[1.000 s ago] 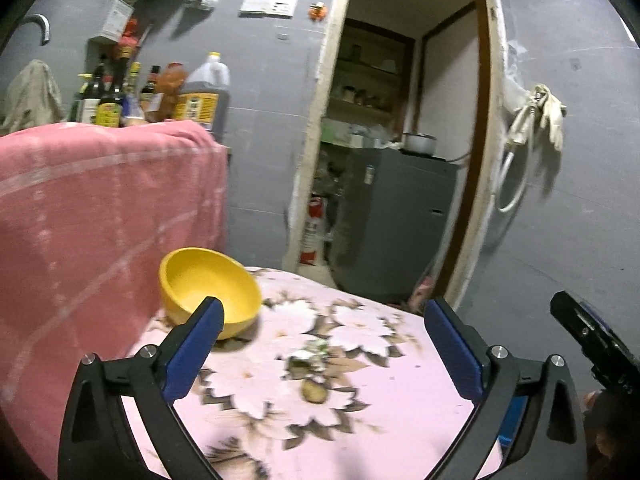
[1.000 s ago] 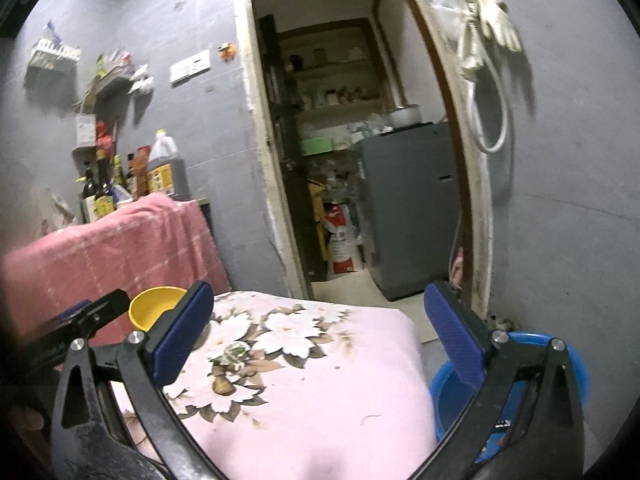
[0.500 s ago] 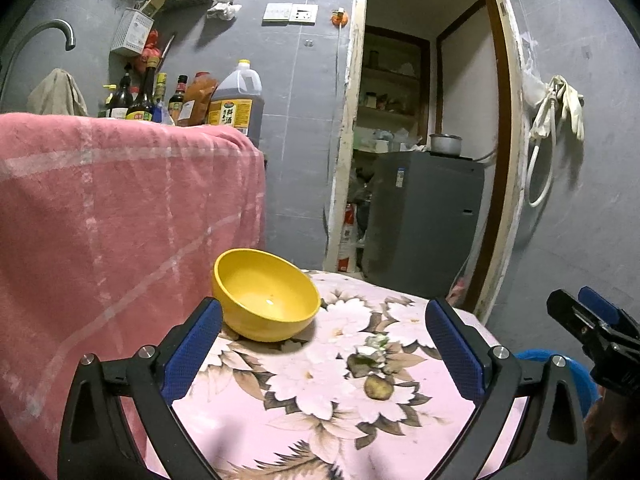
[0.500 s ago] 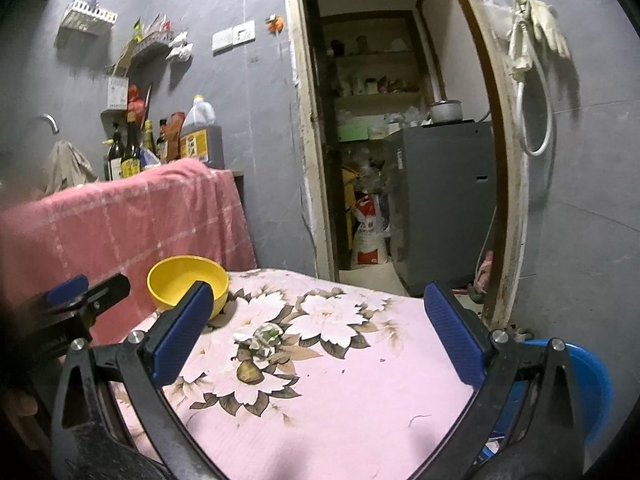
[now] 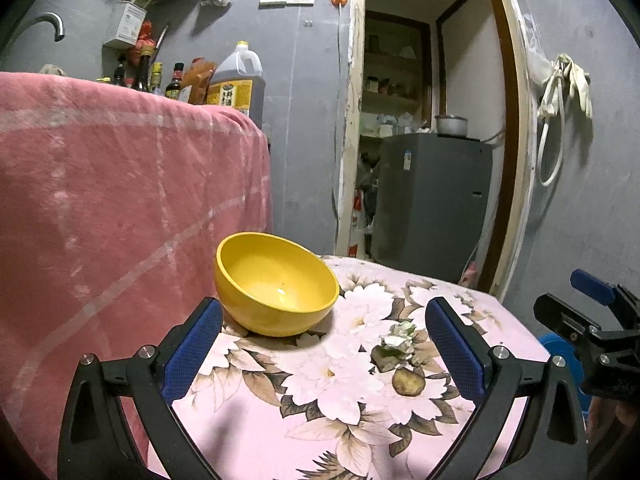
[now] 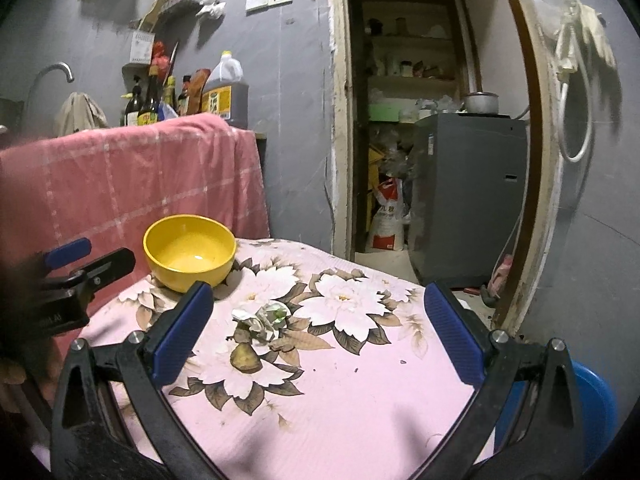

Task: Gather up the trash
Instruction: 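Move both tools back over the remaining scraps on the table, then lower both tools toward the green wrapper and bread lump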

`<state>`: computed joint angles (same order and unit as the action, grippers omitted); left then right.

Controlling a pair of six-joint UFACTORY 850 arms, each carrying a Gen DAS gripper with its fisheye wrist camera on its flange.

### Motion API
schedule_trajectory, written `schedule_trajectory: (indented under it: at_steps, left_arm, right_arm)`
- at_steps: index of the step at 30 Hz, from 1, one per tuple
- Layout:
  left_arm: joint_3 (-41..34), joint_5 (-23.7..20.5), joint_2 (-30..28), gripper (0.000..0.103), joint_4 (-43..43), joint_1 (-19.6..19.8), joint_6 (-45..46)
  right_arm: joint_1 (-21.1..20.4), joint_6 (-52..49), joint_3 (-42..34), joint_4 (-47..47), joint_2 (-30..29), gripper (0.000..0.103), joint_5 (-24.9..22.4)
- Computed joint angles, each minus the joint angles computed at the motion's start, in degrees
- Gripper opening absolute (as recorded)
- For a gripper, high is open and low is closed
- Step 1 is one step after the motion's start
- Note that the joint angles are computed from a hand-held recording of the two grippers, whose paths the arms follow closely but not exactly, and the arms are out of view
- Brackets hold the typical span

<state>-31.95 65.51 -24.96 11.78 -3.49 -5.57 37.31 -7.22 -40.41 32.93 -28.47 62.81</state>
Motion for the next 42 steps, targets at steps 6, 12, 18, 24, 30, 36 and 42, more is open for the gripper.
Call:
schedule_trajectory:
  at_steps: [6, 12, 18, 24, 30, 36, 42]
  left_arm:
    - [-2.8, -3.0, -2.0, 0.099, -0.1, -0.4, 0.8]
    - [-4.8, -4.5, -3.7, 0.099, 0.1, -0.7, 1.6]
    - [-7.3, -8.6, -5.0, 0.099, 1.7, -0.7, 0.9]
    - [-10.4, -14.8, -6.3, 0.097, 8.5, 0.3, -3.5]
    - [-14.2, -22.3, -7.7, 0.072, 18.6, 0.9, -10.5]
    - [-18.7, -30.1, -9.9, 0.045, 29.4, 0.2, -19.1]
    - [-22.2, -34.5, -11.8, 0.030, 38.9, -0.7, -28.1]
  right_arm:
    - [-1.6, -1.3, -2.1, -2.0, -1.7, 0.103, -2.2]
    - [-2.5, -1.5, -3.4, -3.3, -2.9, 0.103, -3.3]
    - [-4.1, -1.3, -5.2, -5.1, -4.1, 0.103, -7.4]
    - [-6.7, 2.0, -7.2, -10.4, -5.1, 0.102, -14.2]
    - [-9.4, 6.3, -10.2, -18.6, -6.5, 0.082, -22.5]
    - [-10.7, 8.7, -14.5, -25.5, -8.8, 0.059, -31.1]
    - [-11.6, 13.7, -18.1, -33.2, -11.3, 0.048, -36.3]
